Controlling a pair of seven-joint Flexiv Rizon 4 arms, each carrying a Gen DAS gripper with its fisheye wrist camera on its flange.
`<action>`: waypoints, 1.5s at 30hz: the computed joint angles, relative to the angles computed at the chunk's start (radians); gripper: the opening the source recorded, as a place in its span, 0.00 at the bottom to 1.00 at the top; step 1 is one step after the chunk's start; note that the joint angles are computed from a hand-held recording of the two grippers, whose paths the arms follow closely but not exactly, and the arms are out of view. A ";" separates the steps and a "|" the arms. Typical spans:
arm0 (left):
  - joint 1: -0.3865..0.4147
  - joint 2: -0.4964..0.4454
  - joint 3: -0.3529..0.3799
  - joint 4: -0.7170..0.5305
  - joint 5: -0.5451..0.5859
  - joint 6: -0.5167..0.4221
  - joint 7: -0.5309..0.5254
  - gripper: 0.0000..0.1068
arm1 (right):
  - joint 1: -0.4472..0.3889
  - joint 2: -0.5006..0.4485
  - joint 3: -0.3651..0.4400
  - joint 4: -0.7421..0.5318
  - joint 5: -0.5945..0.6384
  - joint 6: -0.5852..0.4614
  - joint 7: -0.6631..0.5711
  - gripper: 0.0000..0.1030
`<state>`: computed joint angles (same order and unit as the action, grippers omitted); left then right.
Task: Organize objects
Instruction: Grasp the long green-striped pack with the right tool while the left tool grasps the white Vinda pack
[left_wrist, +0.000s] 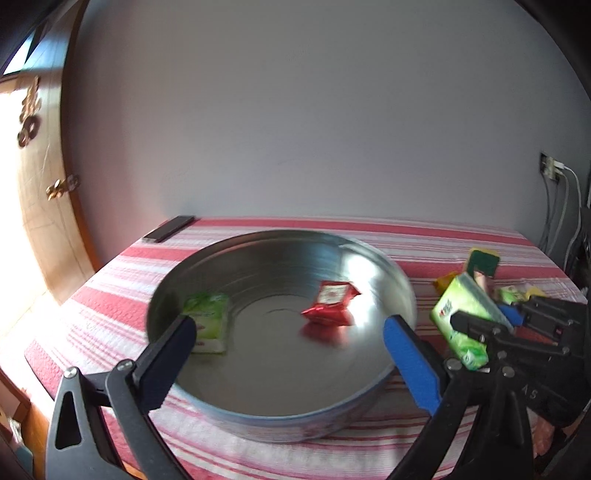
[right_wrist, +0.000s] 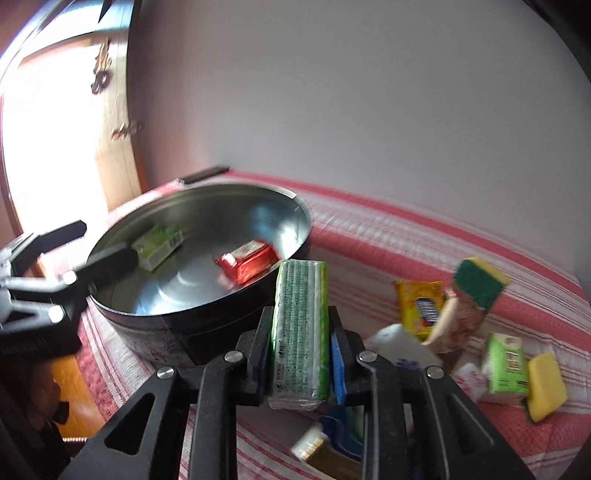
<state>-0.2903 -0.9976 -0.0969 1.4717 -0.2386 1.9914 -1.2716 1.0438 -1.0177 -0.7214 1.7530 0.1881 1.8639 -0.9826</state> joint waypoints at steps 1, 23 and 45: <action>-0.014 -0.002 0.008 -0.004 0.000 0.005 0.005 0.96 | 0.015 -0.003 -0.018 0.020 0.022 0.020 0.006 0.27; -0.308 -0.087 0.193 -0.143 -0.162 -0.089 0.141 0.96 | 0.147 -0.074 -0.160 0.127 0.498 0.077 -0.121 0.27; -0.459 -0.164 0.453 -0.293 -0.015 -0.377 -0.025 0.96 | 0.047 -0.061 -0.064 0.206 0.370 0.177 0.038 0.27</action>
